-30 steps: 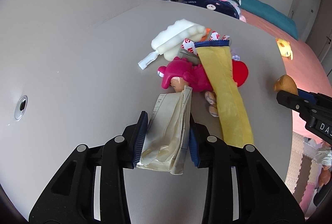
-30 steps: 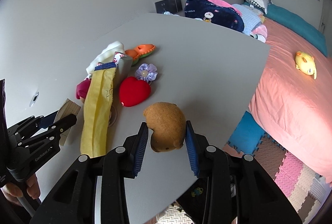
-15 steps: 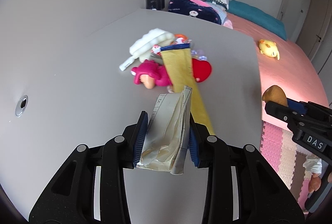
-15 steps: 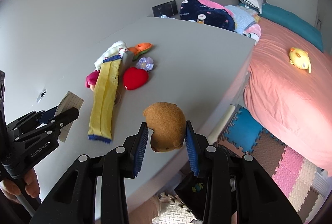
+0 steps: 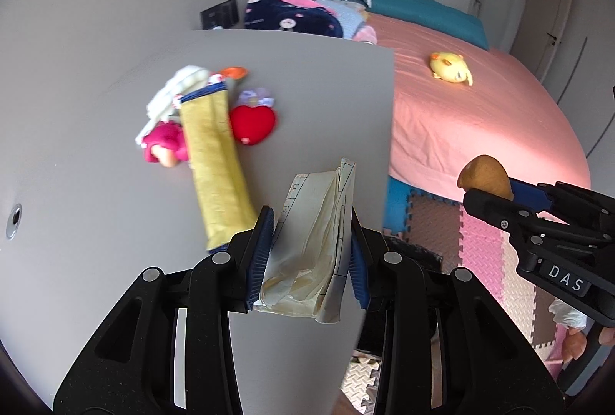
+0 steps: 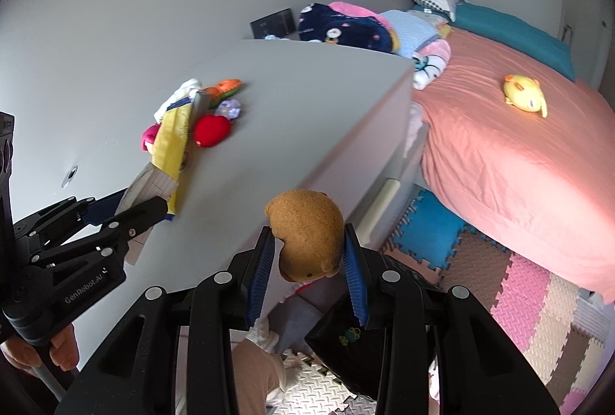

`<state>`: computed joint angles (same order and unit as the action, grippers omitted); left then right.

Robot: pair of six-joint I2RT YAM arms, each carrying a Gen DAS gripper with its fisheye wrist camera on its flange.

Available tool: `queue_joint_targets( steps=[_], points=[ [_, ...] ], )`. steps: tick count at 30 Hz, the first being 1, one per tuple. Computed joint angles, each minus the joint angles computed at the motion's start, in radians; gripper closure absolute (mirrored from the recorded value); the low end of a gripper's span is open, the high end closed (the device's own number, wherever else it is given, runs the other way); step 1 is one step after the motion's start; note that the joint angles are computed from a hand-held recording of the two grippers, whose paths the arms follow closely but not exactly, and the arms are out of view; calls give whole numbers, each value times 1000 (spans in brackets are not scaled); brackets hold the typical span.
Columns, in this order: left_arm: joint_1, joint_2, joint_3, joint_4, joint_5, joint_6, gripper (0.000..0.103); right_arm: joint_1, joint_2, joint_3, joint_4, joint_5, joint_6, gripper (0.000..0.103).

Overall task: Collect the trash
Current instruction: 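Carry the paper bag and brown bear over the black bin and release both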

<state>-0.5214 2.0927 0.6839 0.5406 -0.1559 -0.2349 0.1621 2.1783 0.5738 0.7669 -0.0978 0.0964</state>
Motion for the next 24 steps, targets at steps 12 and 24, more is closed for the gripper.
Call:
queue_joint_targets(
  steps=[12, 24],
  points=[
    [-148, 37, 102, -67, -20, -13, 67, -167, -35, -126, 98, -47, -40, 66],
    [-261, 85, 221, -149, -14, -16, 67, -344, -45, -191, 146, -107, -85, 66]
  ],
)
